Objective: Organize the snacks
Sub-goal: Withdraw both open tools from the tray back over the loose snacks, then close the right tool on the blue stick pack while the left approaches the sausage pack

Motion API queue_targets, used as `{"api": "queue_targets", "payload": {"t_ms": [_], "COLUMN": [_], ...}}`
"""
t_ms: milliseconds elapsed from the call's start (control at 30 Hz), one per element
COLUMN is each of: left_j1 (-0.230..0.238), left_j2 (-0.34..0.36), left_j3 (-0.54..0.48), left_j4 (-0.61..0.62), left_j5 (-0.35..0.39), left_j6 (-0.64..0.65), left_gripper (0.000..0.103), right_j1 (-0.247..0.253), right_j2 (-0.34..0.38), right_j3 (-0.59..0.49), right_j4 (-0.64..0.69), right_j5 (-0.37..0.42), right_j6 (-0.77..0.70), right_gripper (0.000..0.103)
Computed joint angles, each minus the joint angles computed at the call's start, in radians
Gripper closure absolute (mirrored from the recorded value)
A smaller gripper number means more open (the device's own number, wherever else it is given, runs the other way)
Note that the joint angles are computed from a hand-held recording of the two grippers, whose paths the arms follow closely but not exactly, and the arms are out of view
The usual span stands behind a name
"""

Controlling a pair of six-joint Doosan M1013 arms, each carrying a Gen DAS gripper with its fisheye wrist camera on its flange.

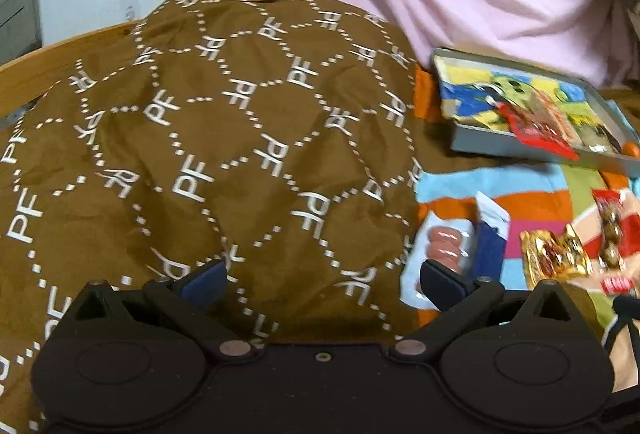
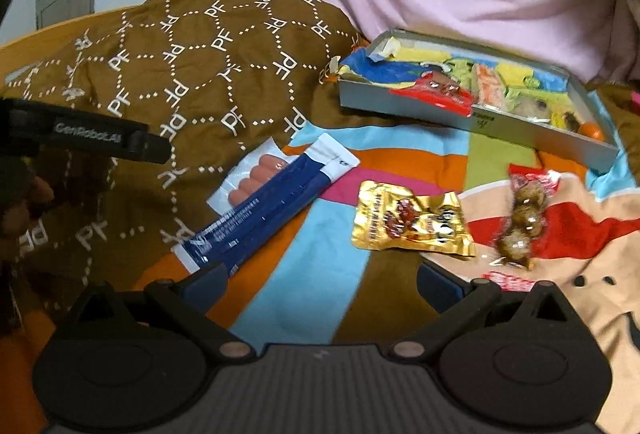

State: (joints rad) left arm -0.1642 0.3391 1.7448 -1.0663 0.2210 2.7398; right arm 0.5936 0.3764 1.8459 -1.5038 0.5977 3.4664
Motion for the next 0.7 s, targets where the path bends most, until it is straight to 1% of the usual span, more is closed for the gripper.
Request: {"api": "queue_targets", "payload": {"t_ms": [67,233,367,433,500,533,567,633,700], "left_j1": [0.006,0.013,0.019,0.02,0.022,0.022,0.022,0.02,0.017], "left_j2": [0.004,0.014,0.021,0.023,0.025,0.026,0.027,0.03,0.031], "left_j3": [-0.007,-0.023,-0.033,-0.036,-0.039,-0.041,-0.043,-0.047,-0.05], "left_j4": [-0.003,0.022,0.002,-0.003,-0.012,-0.02,-0.027,-0.04,-0.058], "left_j5": [0.002,0.001,0.011,0.014,0.019,0.022,0.024,0.03,0.034], "left_j6": [-0.016,-0.06,-0.059,-0.061,-0.053,-0.045,-0.038,-0.024,-0.004], "left_gripper": [0.001,0.001,0.001,0.001,0.001,0.001,0.001,0.001,0.001], "right_j1": [-0.008,-0.016,-0.037,-0.052,-0.064,-0.067,-0.069,-0.07,-0.069], "right_j2": [0.007,0.034,0.054,0.066,0.078,0.084,0.088,0.097,0.099], "right_j3": [-0.014,-0.062,-0.097,-0.118,-0.138,-0.146,-0.152,-0.165,-0.165], "right_j4": [0.015,0.067,0.109,0.158,0.229,0.262,0.293,0.371,0.398], "right_j5": [-0.025,-0.048,-0.103,-0.137,-0.169,-0.177,-0.181,-0.177,-0.173], "right_j6": [0.0,-0.042,0.002,0.021,0.0,-0.021,-0.048,-0.132,-0.163], "right_gripper": [0.0,0.0,0.0,0.0,0.001,0.004,0.01,0.019,0.024]}}
